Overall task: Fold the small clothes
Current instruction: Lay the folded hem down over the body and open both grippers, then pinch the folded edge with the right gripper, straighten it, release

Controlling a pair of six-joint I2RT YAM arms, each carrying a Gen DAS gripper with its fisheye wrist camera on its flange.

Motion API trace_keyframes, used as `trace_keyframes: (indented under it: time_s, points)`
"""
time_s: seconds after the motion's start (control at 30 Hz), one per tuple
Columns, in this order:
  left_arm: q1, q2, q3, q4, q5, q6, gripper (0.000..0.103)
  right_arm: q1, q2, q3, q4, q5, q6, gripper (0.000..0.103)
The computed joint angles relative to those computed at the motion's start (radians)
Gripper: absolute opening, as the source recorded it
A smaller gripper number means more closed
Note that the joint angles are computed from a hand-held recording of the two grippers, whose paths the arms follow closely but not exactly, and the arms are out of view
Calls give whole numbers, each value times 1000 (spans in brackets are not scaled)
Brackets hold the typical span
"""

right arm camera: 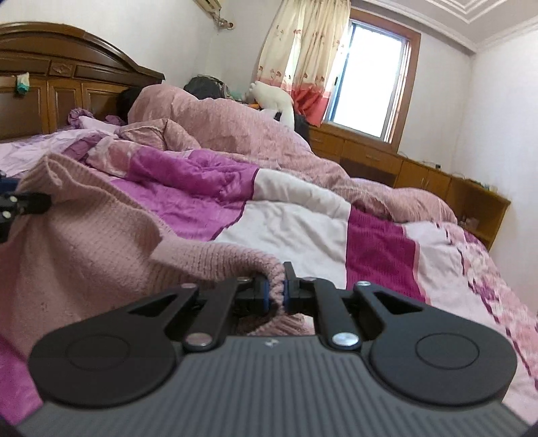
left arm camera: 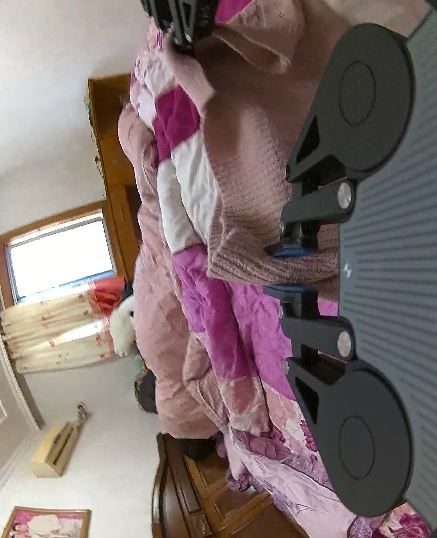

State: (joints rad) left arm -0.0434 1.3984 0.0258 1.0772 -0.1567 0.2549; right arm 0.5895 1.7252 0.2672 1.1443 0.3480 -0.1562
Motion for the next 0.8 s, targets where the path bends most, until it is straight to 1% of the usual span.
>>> trace_keyframes:
  time_s: [0.07,0.13,0.17,0.2,0.27,0.33,0.37,0.4,0.43,0.47,0.5,0.53,0.57,0.63,0.7,0.8]
  points:
    - [48,185,64,100,24,-31,17,-15,90,80,5,-16,-25,10]
    - [75,346,146,140,1,-60,15,-27,186,160,-8,-36,-42,11]
    - [103,420,191,136,12,-72,15,-36,242,206,-23,-57,-41,11]
    - [120,467,238,94,13,-96,16,-50,286,248,-51,-89,-31,12]
    - [150,547,326,-10,16,-157,16,-78,371,337,-135,-141,30,12]
    - [163,616,378,-39,26,-166,16,-106,425,405,-218,-168,76,13]
    - [162,650,388,-21,20,-147,16,-123,442,425,-249,-183,104,13]
    - [154,671,395,-4,7,-129,16,-133,447,427,-259,-198,126,20]
    - [151,683,407,-4,4,-109,16,-150,447,422,-259,-219,144,32]
    - [149,692,423,-16,3,-95,16,-157,445,410,-245,-218,152,37]
    - [151,690,435,-36,8,-88,16,-162,436,401,-241,-214,156,45]
    - [157,687,451,-64,18,-84,16,-172,424,385,-228,-220,158,49]
    - [156,691,453,-65,19,-90,17,-189,412,367,-210,-243,157,49]
    - [178,675,473,-108,38,-107,23,-218,377,330,-202,-284,160,50]
    - [187,647,457,-102,30,-142,25,-245,334,293,-203,-321,142,50]
    - [204,603,426,-93,2,-171,25,-257,274,228,-194,-333,78,54]
